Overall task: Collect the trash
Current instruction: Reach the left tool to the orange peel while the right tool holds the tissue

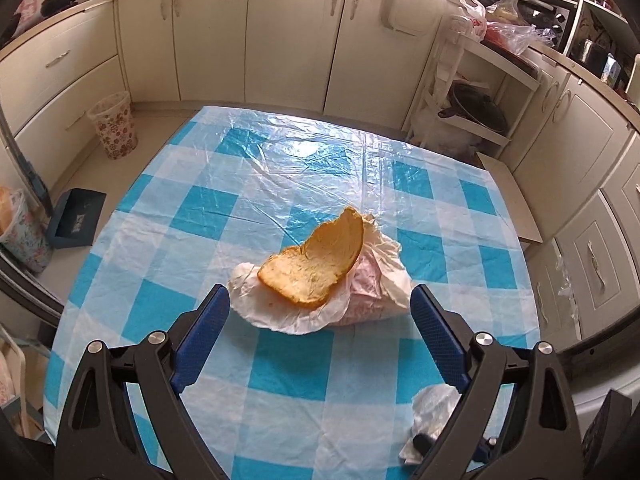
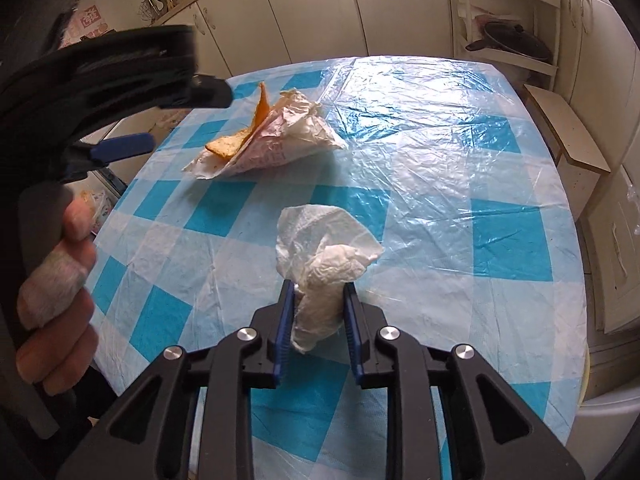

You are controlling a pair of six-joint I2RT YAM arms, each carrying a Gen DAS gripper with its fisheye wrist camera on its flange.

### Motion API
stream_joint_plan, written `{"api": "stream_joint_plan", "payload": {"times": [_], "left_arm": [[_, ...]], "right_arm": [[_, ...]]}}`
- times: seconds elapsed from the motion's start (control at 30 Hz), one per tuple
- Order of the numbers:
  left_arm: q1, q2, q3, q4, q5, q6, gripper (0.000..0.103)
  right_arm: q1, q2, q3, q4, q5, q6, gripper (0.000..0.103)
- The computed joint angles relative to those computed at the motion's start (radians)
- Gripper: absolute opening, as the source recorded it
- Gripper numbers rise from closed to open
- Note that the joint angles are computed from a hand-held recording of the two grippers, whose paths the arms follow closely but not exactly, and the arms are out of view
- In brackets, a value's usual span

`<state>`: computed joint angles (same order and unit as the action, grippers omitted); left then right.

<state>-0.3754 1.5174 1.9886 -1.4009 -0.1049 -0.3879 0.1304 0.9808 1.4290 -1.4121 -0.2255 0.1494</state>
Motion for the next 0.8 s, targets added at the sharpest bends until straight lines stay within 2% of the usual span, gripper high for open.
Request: {"api": "stream_joint_plan", "payload": {"times": [0.1,0.2,0.3,0.37,0.43,0.53,0.73,0.8], "left_arm": [[0.022,0.051,0.022,0.021,0.017,-0.039,0.087],[0.028,0.098,0.058,0.022,0.015,-0.052,0.08],[0.032,0.128,0.077,0.021,0.038,-0.038,0.052],[0.048,0.142,0.084,0.016,0.076,-0.027,0.021],[0.068,0.147,0.086,0.009,0.107,-0.024,0.005],[0.096,0.119,0.078,0.003,0.115,-0.008,0.001],[0.196,0.056,0.118,-0.058,0.208,0.06,0.0],[0.22,0.034,0.132,-0.082,0.222,0.081,0.0]], "right_arm": [[-0.016,0.0,-0.001,0.0,-0.021,-0.014,0.028],[-0.025,0.0,-0.003,0.002,-0.035,-0.022,0.029],[-0.036,-0.002,-0.006,0.002,-0.048,-0.026,0.03],[-0.043,-0.002,-0.006,0.001,-0.055,-0.032,0.03],[-0.041,-0.002,-0.005,0.0,-0.054,-0.031,0.03],[-0.04,-0.002,-0.005,0.0,-0.052,-0.03,0.03],[-0.02,-0.006,-0.006,0.007,-0.042,-0.021,0.036],[0.02,-0.01,-0.004,0.01,-0.004,0.003,0.045]]}}
